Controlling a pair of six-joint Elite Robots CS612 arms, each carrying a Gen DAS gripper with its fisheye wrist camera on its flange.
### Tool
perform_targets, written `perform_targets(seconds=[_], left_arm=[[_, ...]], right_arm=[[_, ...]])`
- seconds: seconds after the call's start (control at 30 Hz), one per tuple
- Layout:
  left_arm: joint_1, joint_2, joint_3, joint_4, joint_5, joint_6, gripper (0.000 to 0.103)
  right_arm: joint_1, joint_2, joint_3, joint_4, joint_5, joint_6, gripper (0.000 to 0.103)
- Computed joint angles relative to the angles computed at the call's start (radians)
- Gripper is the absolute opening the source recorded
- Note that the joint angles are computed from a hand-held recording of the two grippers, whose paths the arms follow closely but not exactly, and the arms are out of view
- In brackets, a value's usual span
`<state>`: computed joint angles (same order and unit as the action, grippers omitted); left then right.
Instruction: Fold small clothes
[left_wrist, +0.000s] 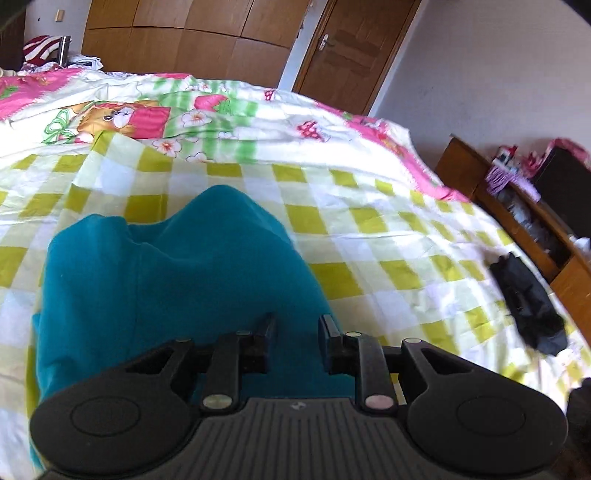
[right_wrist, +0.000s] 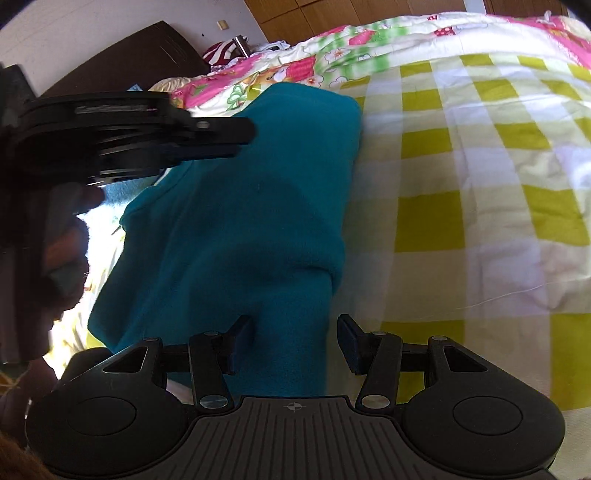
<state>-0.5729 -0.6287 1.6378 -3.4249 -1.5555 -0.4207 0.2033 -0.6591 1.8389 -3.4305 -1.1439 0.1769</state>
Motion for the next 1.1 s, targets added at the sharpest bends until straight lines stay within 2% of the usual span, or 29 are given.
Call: perform_targets(seconds=[0.03, 0.1, 0.17, 0.27, 0.37, 0.43, 0.53, 0.6, 0.7, 0.8, 0.9, 1.0, 1.1], left_arm=[[0.001, 0.009, -0.019, 0.043, 0.024, 0.003, 0.032], [0.01, 0.027, -0.047, 0.095, 0.025, -0.014, 0.025], [0.016, 0.039, -0.053, 0.08, 0.019, -0.036, 0.024], [0.012, 0.044, -0.054, 0.063, 0.048, -0.023, 0.023], [0.012, 0.046, -0.058, 0.05, 0.072, -0.064, 0.022], [0.009, 0.038, -0.048, 0.032, 0.079, -0.042, 0.022], [-0.001, 0.016, -0.017, -0.024, 0.08, 0.022, 0.023], [-0.004, 0.001, -0.003, -0.049, 0.05, 0.074, 0.024], [-0.01, -0.011, 0.012, -0.062, 0.067, 0.098, 0.025], [0.001, -0.02, 0.042, -0.076, 0.087, 0.053, 0.025], [-0.001, -0.03, 0.089, -0.092, 0.184, 0.058, 0.026], [0.006, -0.022, 0.106, -0.054, 0.241, 0.008, 0.027], [0.011, -0.004, 0.106, -0.064, 0.247, -0.008, 0.028]], right_arm=[[0.002, 0.001, -0.005, 0.02, 0.004, 0.005, 0.029], [0.016, -0.003, 0.002, 0.034, -0.028, -0.015, 0.023], [0.027, -0.011, 0.016, 0.022, -0.057, -0.05, 0.021], [0.035, -0.018, 0.025, 0.03, -0.076, -0.051, 0.021], [0.05, -0.028, 0.029, 0.039, -0.091, -0.045, 0.018], [0.066, -0.038, 0.041, 0.025, -0.109, -0.062, 0.018], [0.075, -0.05, 0.054, 0.042, -0.119, -0.087, 0.018], [0.078, -0.053, 0.052, 0.059, -0.137, -0.104, 0.018], [0.067, -0.062, 0.051, 0.081, -0.107, -0.093, 0.022], [0.053, -0.079, 0.072, 0.064, -0.105, -0.084, 0.025], [0.034, -0.087, 0.083, -0.015, -0.14, -0.051, 0.027], [0.024, -0.066, 0.046, -0.079, -0.172, 0.004, 0.039], [0.042, -0.017, -0.044, -0.114, -0.254, 0.003, 0.04]])
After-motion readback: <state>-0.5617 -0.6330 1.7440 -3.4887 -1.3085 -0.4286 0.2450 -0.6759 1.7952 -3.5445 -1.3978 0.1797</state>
